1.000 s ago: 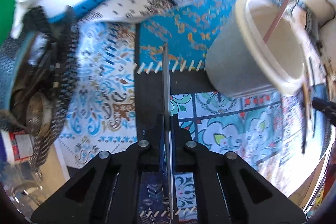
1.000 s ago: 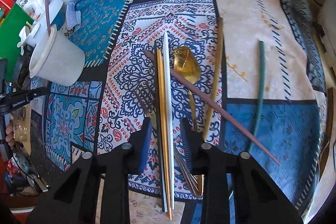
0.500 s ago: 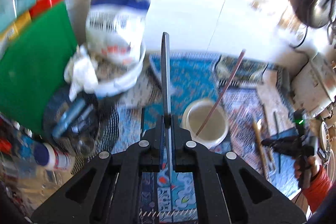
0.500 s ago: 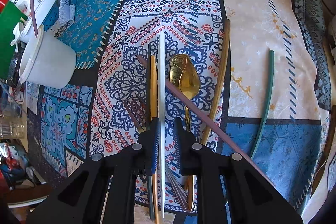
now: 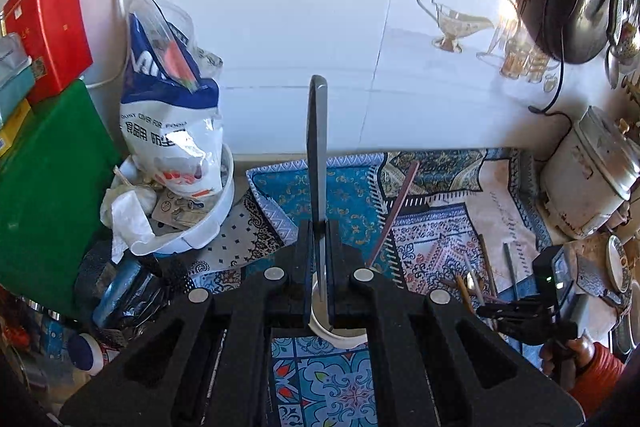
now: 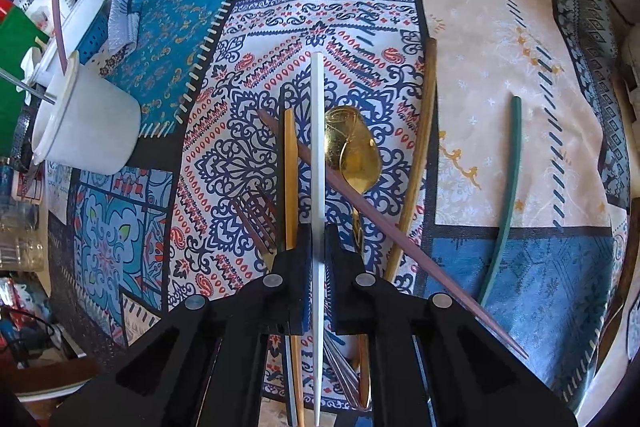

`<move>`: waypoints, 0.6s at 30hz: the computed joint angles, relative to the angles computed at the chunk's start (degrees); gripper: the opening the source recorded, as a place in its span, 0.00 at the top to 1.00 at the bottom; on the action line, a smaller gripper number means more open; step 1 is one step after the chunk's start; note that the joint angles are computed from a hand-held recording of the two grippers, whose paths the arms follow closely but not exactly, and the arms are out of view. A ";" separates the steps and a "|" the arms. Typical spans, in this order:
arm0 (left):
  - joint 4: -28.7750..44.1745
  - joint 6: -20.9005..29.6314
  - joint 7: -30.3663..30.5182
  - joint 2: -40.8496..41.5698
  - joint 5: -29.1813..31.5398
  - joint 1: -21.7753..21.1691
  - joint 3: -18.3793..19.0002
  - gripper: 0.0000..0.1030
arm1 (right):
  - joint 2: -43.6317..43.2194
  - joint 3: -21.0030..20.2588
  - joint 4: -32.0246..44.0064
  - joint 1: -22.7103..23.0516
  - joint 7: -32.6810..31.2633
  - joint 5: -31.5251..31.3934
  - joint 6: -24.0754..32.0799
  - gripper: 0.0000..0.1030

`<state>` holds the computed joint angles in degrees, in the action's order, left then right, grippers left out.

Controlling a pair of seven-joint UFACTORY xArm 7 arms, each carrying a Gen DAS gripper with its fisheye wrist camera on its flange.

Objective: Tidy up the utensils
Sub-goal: 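Grasp white chopstick with right tool while left tool drops grey chopstick into cup, then lift white chopstick with right tool while left tool grasps yellow wooden chopstick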

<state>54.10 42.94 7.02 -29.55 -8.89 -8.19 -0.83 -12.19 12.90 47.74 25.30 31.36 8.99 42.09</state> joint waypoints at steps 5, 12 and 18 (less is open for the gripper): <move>-0.80 1.34 -1.67 3.43 1.08 0.18 -1.32 0.97 | -4.32 -0.47 -2.83 -0.36 0.87 0.46 -0.73 0.94; -1.44 2.73 -6.12 3.18 3.52 0.94 -3.01 0.95 | -12.09 -1.24 -5.81 -0.77 0.76 1.11 -0.98 0.94; -2.60 2.87 -11.55 -1.57 4.95 -0.11 -4.95 0.77 | -19.01 -1.63 -7.33 -1.89 -0.19 0.11 -1.69 0.94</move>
